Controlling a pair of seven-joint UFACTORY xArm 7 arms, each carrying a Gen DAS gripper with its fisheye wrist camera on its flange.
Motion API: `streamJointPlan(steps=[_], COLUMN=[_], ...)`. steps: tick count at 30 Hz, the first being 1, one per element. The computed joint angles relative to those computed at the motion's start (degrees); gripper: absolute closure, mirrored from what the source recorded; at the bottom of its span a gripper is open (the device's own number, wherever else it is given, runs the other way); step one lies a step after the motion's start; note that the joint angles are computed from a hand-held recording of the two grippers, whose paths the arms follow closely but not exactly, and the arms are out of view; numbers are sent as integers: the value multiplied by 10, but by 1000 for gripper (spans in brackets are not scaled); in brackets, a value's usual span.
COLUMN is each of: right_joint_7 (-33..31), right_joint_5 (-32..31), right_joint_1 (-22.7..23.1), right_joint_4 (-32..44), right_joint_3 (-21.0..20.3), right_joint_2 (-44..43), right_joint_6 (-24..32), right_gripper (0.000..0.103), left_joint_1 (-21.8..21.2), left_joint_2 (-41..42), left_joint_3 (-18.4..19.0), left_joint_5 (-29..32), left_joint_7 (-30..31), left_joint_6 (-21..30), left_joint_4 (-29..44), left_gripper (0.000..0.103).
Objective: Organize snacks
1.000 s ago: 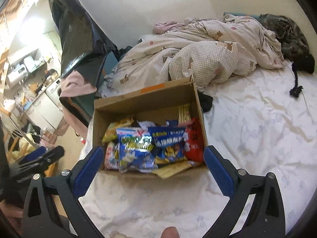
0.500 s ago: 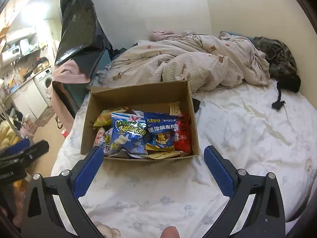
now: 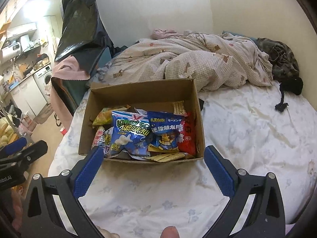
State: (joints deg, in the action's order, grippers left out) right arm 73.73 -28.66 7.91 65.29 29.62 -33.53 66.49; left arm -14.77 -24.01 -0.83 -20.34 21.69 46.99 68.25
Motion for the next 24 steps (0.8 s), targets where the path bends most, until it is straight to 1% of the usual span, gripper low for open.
streamJointPlan(steps=[24], right_joint_7=[4], right_joint_5=[1], right_joint_1=[-6], right_joint_4=[-1], right_joint_3=[1], right_joint_2=[-11], right_joint_6=[14], right_gripper=[0], left_joint_1=[-1], left_joint_2=[-4], left_joint_3=[1], left_joint_5=[-5], left_joint_7=[4], left_joint_6=[-1], left_joint_4=[-3], left_gripper=[0])
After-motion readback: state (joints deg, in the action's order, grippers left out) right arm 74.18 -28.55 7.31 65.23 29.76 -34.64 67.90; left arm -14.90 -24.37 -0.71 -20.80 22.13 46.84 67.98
